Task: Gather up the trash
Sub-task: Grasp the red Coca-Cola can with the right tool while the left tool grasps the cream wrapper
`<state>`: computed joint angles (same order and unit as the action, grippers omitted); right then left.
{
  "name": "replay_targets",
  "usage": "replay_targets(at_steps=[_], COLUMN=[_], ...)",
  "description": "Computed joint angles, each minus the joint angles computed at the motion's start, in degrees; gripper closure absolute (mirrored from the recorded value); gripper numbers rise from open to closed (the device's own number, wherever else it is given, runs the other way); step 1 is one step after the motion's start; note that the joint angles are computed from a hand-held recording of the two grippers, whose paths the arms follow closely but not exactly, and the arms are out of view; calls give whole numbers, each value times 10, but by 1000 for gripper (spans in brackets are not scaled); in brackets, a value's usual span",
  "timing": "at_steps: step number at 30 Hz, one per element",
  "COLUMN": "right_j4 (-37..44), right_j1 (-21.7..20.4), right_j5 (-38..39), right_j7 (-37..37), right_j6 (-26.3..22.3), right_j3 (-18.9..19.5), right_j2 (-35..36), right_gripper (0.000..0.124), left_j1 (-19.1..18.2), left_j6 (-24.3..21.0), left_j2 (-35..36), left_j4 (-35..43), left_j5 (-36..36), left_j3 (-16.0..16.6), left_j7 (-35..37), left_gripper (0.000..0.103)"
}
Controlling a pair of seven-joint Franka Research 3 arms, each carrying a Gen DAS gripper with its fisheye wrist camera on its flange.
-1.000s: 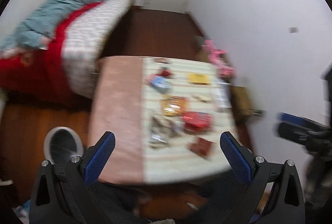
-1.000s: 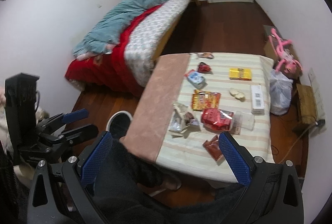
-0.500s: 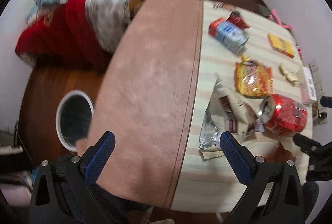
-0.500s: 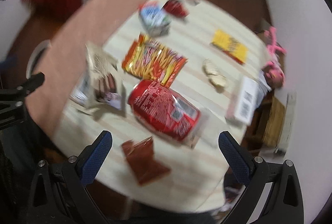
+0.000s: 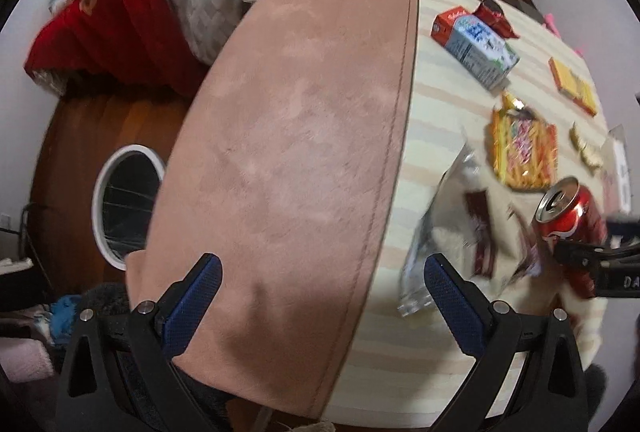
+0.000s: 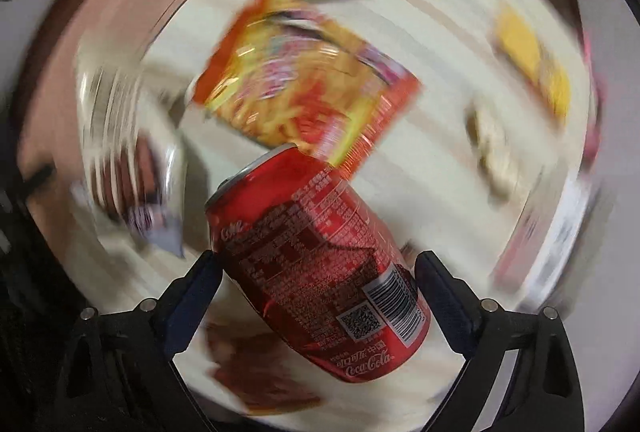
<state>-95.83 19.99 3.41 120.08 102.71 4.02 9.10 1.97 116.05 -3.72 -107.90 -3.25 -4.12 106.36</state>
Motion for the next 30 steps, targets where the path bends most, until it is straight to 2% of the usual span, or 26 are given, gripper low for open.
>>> replay_targets(at_steps=[1, 4, 5, 8, 9, 10, 12, 13, 14, 15, 20, 24, 26, 29, 30], right_j4=[-34, -118, -162, -235, -247, -261, -291, -294, -296, -293, -217, -172, -132, -114, -112], right_j1=[-6, -20, -26, -40, -44, -47, -50, -52, -54, -56, -53, -43, -34, -22, -19], right_j5=[23, 50, 71, 97, 106, 119, 148, 154, 148, 138, 73, 54, 41, 28, 27], right_j7=[35, 129, 164, 222, 224, 222, 204, 197, 192, 187, 134, 103, 107, 122, 129], right_j6=[30, 95, 133, 193, 201, 212, 233, 232, 232, 226, 156, 125, 89, 82, 83], right_j3=[-6, -11, -12, -6, -5, -5, -6, -6, -3, 0, 9, 13, 16, 17, 16], right_j2=[-22, -79, -107, -155, -162, -171, -191, -200, -203, -203, -158, -115, -94, -76, -72], right_gripper=[28, 28, 28, 28, 28, 28, 28, 28, 28, 28, 28, 28, 28, 29, 38], left_j1=[-1, 3, 5, 10, 11, 9, 3, 0, -1, -3, -11, -15, -17, -19, -19], left_j6=[-7, -65, -78, -123, -131, -135, -136, -133, -123, -109, -51, -16, 7, 48, 57], left_j2=[6, 38, 48, 82, 89, 99, 110, 112, 107, 101, 69, 44, 32, 8, 2], left_j4=[6, 57, 69, 104, 110, 117, 121, 120, 111, 102, 61, 38, 25, -1, -7], left_j5=[-14, -80, -97, -151, -159, -162, -149, -138, -130, -123, -99, -72, -55, -38, -35], left_j3=[0, 2, 1, -8, -13, -18, -27, -31, -33, -34, -34, -28, -25, -19, -17], left_j7=[-1, -6, -7, -12, -11, -12, -11, -8, -4, 3, 34, 51, 56, 69, 71], left_gripper=[0, 0, 0, 1, 3, 8, 40, 46, 62, 69, 84, 88, 89, 89, 90])
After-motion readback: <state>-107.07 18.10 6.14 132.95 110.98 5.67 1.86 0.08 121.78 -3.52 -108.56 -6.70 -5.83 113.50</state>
